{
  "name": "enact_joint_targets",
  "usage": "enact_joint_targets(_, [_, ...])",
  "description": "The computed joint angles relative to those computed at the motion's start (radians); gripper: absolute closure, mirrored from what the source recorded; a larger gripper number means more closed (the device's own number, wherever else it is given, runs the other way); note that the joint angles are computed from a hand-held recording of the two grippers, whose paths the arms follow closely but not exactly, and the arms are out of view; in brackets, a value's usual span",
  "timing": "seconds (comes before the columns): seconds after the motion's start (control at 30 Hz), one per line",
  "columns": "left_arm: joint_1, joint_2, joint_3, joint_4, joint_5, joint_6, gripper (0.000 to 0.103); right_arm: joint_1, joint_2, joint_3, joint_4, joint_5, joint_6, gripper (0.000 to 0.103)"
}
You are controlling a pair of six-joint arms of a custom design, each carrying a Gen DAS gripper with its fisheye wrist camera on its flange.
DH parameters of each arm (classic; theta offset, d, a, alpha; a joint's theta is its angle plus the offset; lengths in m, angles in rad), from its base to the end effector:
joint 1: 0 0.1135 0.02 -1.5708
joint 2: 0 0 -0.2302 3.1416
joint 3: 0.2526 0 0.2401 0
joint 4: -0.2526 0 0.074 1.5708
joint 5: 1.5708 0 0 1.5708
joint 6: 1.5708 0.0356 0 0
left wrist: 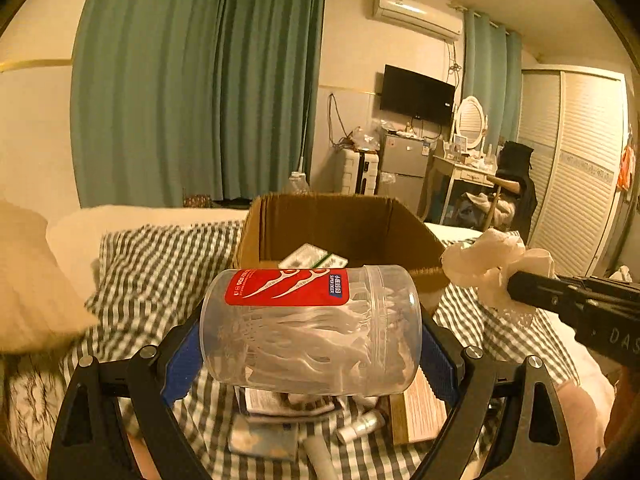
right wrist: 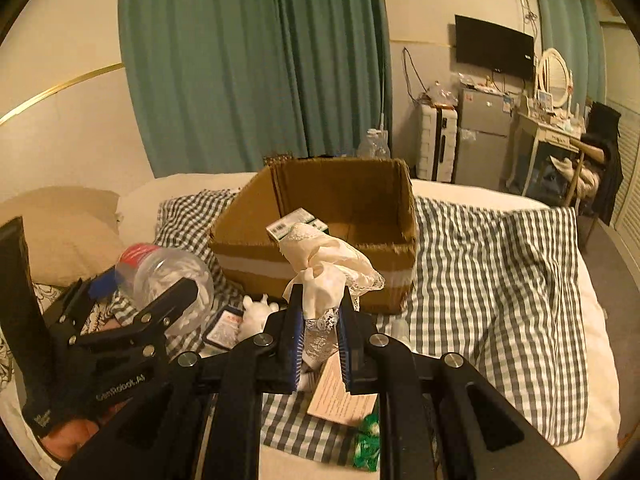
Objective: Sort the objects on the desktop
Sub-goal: 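Carry the floss jar and lace cloth with both tools over the cardboard box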
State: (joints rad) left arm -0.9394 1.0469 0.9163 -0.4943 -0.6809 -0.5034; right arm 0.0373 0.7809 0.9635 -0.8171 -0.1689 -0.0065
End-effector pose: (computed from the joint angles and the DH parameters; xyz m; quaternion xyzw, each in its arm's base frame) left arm 0.1513 -0.1689 0.2826 0.0330 0.8522 -0.0604 0.5187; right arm 0.1617 0.0120 0.3121 -0.0575 0.8882 0.0822 0.4484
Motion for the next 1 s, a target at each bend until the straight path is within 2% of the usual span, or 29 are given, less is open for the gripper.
enact_joint_targets(0.27, [0.137, 0.124, 0.122, 0.081, 0.090, 0.138, 0.010, -0.005, 0.143, 0.064, 0.097, -0.030, -0.024, 0.089])
enact_joint_targets(0.47, [0.232, 0.231, 0.179, 0.158, 0.173, 0.200, 0.010, -0.018, 0.282, 0.104, 0.185, -0.057, -0.038, 0.089])
enact_joint_targets(0.77, [0.352, 0.415, 0.250, 0.250, 0.288, 0.214, 0.010, -0.057, 0.546, 0.196, 0.310, -0.098, -0.033, 0.089])
enact_joint_targets(1.0, [0.409, 0.550, 0.324, 0.317, 0.352, 0.227, 0.010, -0.059, 0.693, 0.268, 0.383, -0.088, -0.023, 0.089])
